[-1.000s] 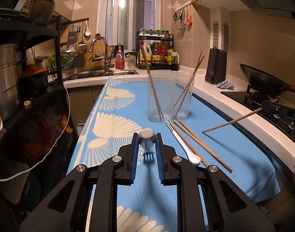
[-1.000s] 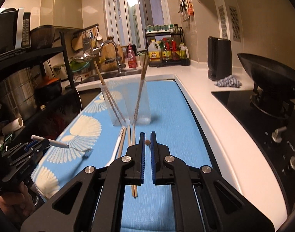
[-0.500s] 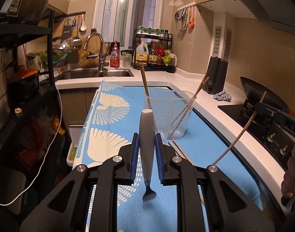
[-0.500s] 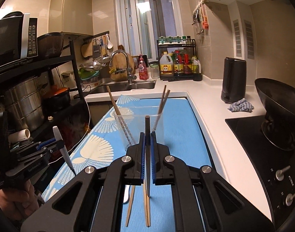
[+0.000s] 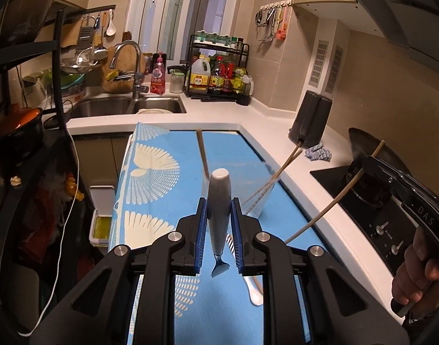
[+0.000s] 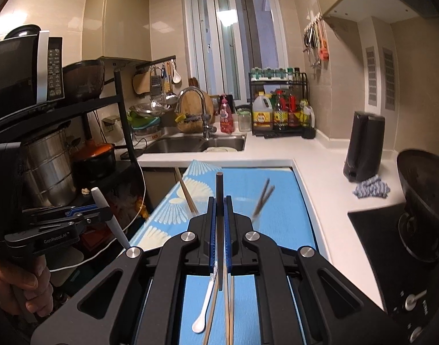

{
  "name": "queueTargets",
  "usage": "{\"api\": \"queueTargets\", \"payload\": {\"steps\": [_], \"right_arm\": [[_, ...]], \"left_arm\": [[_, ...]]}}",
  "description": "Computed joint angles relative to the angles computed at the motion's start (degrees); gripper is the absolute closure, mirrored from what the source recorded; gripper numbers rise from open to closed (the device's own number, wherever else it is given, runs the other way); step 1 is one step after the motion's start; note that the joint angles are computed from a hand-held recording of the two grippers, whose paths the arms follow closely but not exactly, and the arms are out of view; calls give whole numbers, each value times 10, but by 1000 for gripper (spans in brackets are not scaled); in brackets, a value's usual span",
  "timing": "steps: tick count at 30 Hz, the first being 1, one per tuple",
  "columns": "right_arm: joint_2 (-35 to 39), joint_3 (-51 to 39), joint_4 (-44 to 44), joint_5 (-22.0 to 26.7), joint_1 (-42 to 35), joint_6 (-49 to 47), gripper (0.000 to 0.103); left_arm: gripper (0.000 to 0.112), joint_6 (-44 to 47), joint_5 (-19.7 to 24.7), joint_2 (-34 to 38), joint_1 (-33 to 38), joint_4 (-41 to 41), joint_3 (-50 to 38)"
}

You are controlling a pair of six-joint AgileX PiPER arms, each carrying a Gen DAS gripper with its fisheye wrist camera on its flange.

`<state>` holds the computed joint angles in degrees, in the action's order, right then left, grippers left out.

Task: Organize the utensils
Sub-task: 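Lift the fork and chopstick and carry both over the clear container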

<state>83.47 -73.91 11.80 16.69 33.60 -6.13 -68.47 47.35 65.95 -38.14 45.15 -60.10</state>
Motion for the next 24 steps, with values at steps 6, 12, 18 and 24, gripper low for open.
{"api": "queueTargets", "payload": {"steps": [6,12,18,24], "right_arm": [[42,-137,-16,47,1,-2,98],[127,-277,-92,61,4,59,98],[223,-348,-146,60,1,105,98],[293,-366,-104,61,-11,72,98]], "left_arm": [[96,146,-28,49,68,-101,-130],[96,216,-49,138,113,-133,-252],[96,250,-82,236,156,-165,-295],[96,265,-115,305,180,-171,-282]]}}
